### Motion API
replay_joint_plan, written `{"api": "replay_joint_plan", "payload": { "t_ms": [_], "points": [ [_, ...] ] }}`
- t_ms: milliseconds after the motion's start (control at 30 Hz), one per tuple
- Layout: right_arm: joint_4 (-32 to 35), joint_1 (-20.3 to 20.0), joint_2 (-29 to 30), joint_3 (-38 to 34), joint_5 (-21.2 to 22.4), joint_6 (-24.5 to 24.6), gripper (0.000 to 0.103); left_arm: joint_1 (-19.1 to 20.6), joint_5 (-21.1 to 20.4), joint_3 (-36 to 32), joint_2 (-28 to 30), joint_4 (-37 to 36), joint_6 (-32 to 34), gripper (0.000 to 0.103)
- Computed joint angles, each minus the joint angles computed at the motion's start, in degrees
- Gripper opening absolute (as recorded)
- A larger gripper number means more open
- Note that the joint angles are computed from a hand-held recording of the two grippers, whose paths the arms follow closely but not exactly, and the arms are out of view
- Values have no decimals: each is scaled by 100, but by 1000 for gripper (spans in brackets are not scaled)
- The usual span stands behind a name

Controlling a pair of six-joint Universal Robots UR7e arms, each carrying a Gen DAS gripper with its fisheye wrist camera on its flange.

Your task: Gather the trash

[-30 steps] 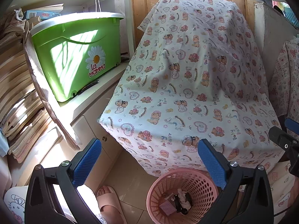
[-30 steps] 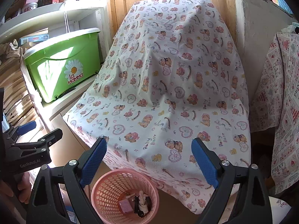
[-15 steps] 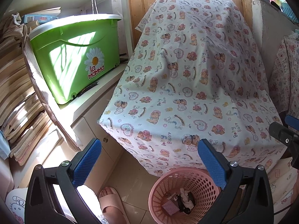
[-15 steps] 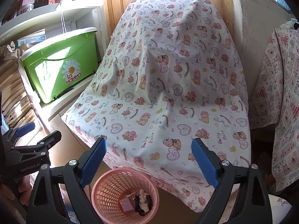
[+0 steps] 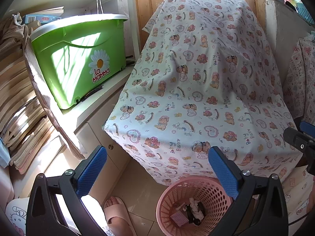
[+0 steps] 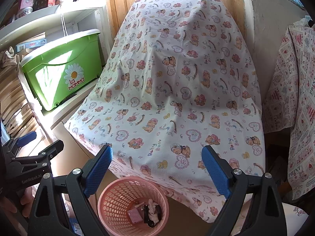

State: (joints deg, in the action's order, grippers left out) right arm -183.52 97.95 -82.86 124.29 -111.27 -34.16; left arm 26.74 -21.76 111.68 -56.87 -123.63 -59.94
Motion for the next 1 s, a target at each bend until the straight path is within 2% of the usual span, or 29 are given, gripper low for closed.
{"api": "replay_joint_plan", "payload": {
  "t_ms": [567, 667, 800, 1000],
  "points": [
    [50, -6, 15, -11, 14, 9, 93, 1, -4, -8, 42, -87, 79, 101],
    [28, 0, 21, -8, -1, 2, 93, -34, 109, -20, 66, 52, 29, 101],
    [47, 1, 17, -13, 2, 19, 93, 4, -109, 48, 31, -436, 253, 101],
    [57, -5, 11, -18, 14, 0, 93, 16, -62, 47, -19, -301, 90, 101]
  ]
}}
